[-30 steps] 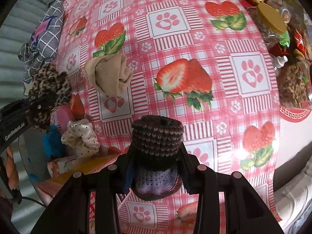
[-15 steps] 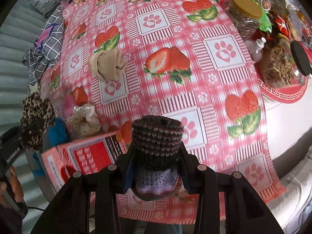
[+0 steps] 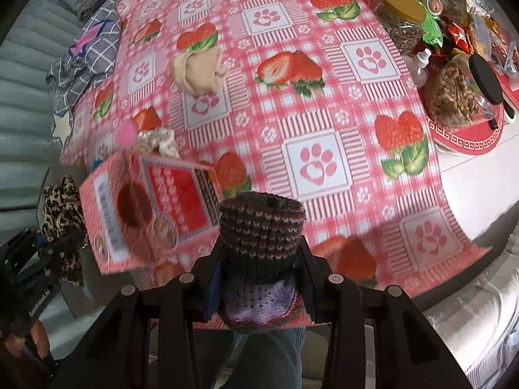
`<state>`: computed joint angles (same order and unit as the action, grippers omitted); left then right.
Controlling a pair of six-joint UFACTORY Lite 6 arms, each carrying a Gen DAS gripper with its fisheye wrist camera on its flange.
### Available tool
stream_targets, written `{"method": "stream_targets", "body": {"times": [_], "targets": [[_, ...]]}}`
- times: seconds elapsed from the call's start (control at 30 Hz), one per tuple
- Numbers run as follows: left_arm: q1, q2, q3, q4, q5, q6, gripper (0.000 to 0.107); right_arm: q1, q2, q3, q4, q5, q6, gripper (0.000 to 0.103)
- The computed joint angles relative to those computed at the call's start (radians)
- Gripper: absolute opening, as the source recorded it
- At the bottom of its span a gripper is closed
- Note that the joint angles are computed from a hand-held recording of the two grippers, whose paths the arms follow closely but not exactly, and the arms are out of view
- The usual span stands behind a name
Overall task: Organize soft objects
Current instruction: 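Carry the scrunchie in the left tool and knit hat in the right tool over the box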
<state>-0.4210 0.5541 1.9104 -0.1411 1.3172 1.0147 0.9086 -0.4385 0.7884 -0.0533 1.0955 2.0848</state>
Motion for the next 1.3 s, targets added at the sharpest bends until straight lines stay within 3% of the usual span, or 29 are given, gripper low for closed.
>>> {"method": "stream_targets", "body": {"times": [0.33,1.3], "targets": [[0.095,-0.105,-0.107,-0.042,0.018,0.149,0.03,0.102,0.236,0.187,0.033,-0.032,0.039,0.041],[0.3,0.085,0.223,-0.131,0.172,0.258,0.031,0.065,0.732,0.765,0.024,0.104,-0.146,0.041]]}}
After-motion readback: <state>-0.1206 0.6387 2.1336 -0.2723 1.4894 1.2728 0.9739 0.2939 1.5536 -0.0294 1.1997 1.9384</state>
